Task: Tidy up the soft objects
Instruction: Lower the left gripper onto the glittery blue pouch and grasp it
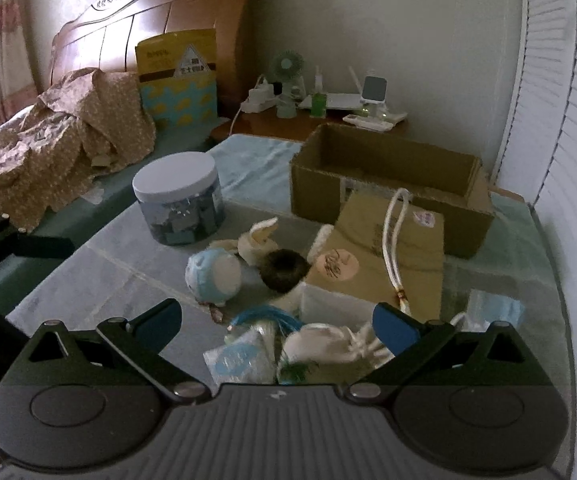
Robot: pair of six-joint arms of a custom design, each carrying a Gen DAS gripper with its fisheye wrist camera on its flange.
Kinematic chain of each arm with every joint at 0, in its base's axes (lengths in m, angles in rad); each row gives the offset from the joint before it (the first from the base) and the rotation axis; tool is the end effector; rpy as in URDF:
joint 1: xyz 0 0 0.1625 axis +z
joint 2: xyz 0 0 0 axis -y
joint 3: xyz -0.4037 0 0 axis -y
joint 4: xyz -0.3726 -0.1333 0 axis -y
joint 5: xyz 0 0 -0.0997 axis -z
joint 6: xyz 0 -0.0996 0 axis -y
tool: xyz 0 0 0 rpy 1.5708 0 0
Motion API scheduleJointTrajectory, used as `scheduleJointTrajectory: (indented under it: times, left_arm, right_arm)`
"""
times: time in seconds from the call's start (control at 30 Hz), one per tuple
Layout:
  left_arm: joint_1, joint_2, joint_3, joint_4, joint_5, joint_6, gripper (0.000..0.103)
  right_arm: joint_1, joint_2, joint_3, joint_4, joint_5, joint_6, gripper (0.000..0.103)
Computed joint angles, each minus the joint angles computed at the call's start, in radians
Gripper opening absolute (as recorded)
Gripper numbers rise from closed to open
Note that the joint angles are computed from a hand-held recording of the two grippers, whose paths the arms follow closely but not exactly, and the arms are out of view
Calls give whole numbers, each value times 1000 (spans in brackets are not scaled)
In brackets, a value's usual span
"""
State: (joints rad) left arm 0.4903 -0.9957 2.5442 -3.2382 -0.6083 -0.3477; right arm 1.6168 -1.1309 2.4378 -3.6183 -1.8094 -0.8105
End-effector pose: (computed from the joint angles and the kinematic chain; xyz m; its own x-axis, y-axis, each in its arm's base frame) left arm -0.1931 -0.3468 0.0841 -0.6322 0.2716 -0.7256 0.7026 0.5957 -0.3892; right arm 0.1284 -0.4025 0.1639 -0.6494 -0.4553 0.6091 -0.7321 0.5911 -0.3386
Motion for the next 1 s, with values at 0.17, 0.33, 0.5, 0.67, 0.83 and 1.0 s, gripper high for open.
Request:
scheduleJointTrajectory:
  times: [0.17, 0.33, 0.5, 0.67, 0.83, 1.0]
  left_arm:
    - [8, 23, -12, -26, -26, 38, 101]
    - [32, 64, -38, -82, -82, 114, 101]
    - [74, 127, -76, -167, -170, 216, 101]
    - [126, 173, -126, -196, -269, 277, 100]
    - [167, 201, -163, -200, -343, 298, 97]
    - [187, 219, -182, -200, -383, 297, 87]
  right_arm:
    - [-41, -47, 37, 28, -18, 45, 103]
    - [-76, -56, 73, -22, -42, 50, 103]
    - [-100, -40, 98, -111, -77, 39, 103]
    - [-114, -2, 108, -218, -141, -16, 103]
    - [-155, -9, 122, -235, -139, -28, 103]
    - [-178, -2, 127, -242, -144, -42, 103]
